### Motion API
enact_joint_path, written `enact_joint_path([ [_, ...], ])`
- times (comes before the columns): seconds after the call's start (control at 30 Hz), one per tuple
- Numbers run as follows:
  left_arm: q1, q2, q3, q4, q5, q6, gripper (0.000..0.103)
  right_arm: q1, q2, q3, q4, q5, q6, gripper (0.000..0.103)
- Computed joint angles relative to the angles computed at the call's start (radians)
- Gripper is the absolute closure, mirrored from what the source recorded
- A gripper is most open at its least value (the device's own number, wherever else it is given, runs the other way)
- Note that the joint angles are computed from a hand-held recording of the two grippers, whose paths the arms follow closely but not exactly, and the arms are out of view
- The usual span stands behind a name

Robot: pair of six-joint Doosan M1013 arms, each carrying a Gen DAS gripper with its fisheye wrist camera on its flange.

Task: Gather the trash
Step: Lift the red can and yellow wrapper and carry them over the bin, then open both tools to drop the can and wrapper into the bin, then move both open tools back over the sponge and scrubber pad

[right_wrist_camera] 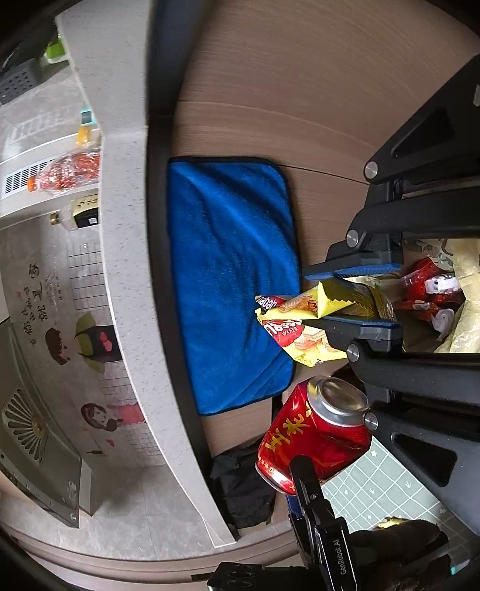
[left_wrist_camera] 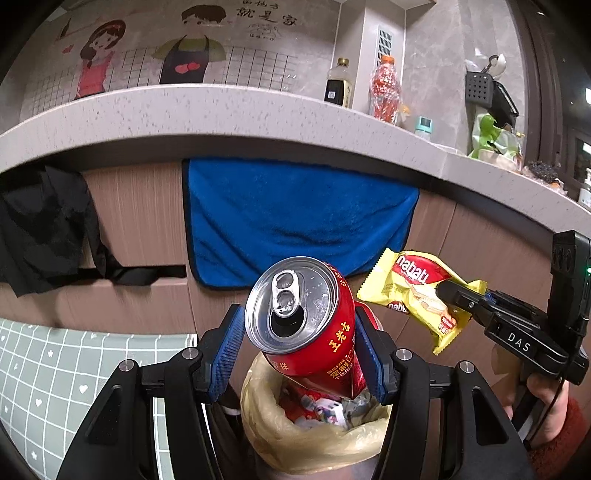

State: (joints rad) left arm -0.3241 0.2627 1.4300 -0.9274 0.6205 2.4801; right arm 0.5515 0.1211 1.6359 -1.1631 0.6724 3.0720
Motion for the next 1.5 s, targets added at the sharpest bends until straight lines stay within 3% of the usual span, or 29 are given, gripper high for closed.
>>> enact_joint_path([
  [0.67, -0.011, 0.058, -0.013, 0.062, 0.049, -0.075, 0.045, -0.025, 0.026, 0.017, 0.076, -0.027, -0.025, 0.087],
  [1.03, -0.015, 0.11, -0.054, 0.106, 0.104, -0.149, 0.045, -0.058, 0.052, 0.016, 0.158, -0.058, -0.05, 0.086],
  [1.13, -0.008, 0.131, -0.076, 0.069, 0.15, -0.144, 0.044, -0.069, 0.056, 0.02, 0.179, -0.073, -0.047, 0.086],
  [1.23, 0.002, 0.162, -0.116, 0.035, 0.231, -0.149, 0.043, -0.079, 0.057, 0.03, 0.182, -0.094, -0.006, 0.08],
  [1.3, 0.005, 0.175, -0.134, 0.044, 0.259, -0.172, 0.038, -0.085, 0.063, 0.028, 0.231, -0.088, -0.024, 0.049],
  [1.5, 0.023, 0.169, -0.137, 0.071, 0.254, -0.219, 0.036, -0.081, 0.069, 0.037, 0.259, -0.066, -0.005, 0.048],
])
